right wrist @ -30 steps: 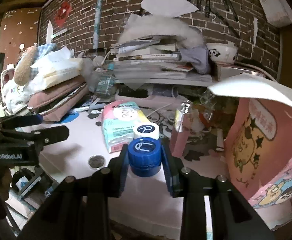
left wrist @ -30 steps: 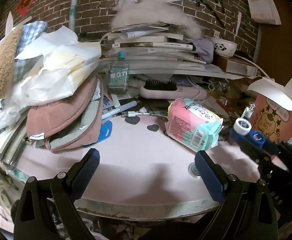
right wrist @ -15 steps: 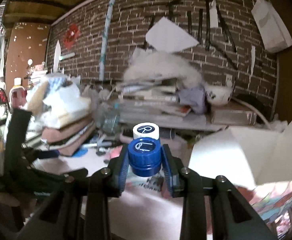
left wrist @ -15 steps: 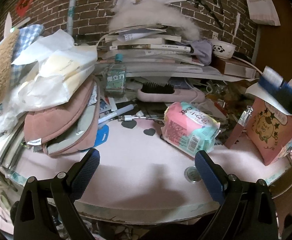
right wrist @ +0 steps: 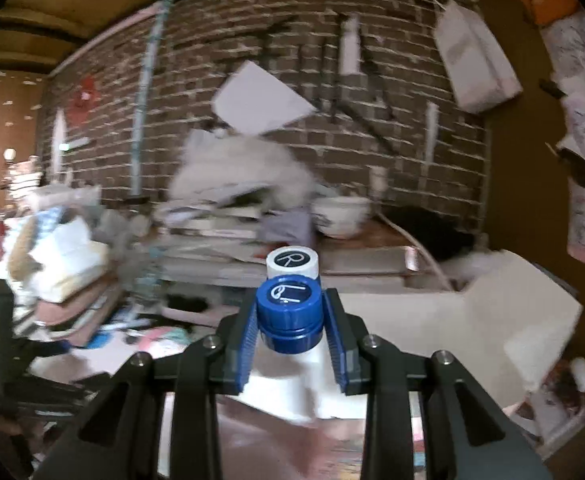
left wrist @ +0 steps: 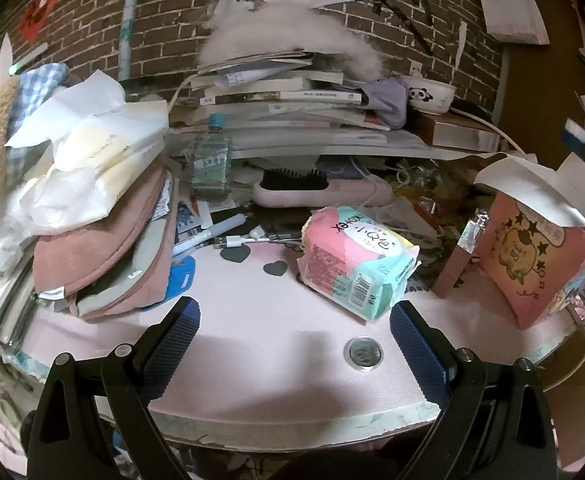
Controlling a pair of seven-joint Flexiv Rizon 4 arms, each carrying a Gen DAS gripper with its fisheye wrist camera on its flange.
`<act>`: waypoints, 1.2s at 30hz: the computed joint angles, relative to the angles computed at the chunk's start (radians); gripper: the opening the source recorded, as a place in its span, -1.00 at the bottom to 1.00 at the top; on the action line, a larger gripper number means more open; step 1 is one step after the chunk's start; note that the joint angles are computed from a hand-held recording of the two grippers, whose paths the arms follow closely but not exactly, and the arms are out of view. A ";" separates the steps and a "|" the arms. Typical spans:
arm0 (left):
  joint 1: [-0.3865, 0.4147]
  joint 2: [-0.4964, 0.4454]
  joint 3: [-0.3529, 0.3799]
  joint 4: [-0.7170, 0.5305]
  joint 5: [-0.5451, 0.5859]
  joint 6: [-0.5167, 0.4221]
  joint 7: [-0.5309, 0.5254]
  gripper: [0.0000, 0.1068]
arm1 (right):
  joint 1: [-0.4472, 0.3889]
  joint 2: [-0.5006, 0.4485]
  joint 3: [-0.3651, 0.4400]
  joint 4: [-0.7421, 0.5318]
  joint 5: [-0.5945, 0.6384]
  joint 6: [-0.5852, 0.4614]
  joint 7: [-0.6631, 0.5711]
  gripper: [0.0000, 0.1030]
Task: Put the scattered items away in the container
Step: 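Lift the lens case with the right gripper and carry it over the box, then open the right gripper to drop the lens case into the box, withdraw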
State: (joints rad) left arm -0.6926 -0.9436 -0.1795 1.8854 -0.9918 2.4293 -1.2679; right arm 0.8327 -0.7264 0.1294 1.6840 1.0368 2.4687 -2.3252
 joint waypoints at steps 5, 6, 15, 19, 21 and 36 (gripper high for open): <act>-0.011 -0.005 0.000 -0.016 -0.021 -0.007 0.026 0.79 | -0.048 0.014 -0.016 -0.024 0.106 -0.051 -0.074 -0.45; -0.010 -0.005 -0.001 -0.017 -0.022 -0.008 0.027 0.79 | -0.060 0.016 -0.014 -0.030 0.124 -0.066 -0.088 -0.45; -0.014 -0.011 -0.006 -0.034 -0.041 -0.016 0.056 0.79 | -0.112 0.015 0.000 -0.085 0.237 -0.143 -0.212 -0.44; -0.014 -0.012 -0.008 -0.037 -0.043 -0.016 0.059 0.79 | -0.145 0.011 0.022 -0.122 0.297 -0.172 -0.295 -0.44; -0.014 -0.012 -0.009 -0.037 -0.045 -0.016 0.060 0.79 | -0.161 0.005 0.039 -0.134 0.310 -0.171 -0.318 -0.44; -0.002 -0.018 -0.008 -0.031 -0.026 -0.027 0.038 0.79 | -0.100 -0.003 0.067 0.047 -0.061 -0.006 0.020 0.27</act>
State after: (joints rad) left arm -0.6945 -0.9616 -0.1871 1.8546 -1.0179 2.4024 -1.2300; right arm 0.7330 -0.7298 0.1969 1.7306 0.9754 2.4625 -2.3056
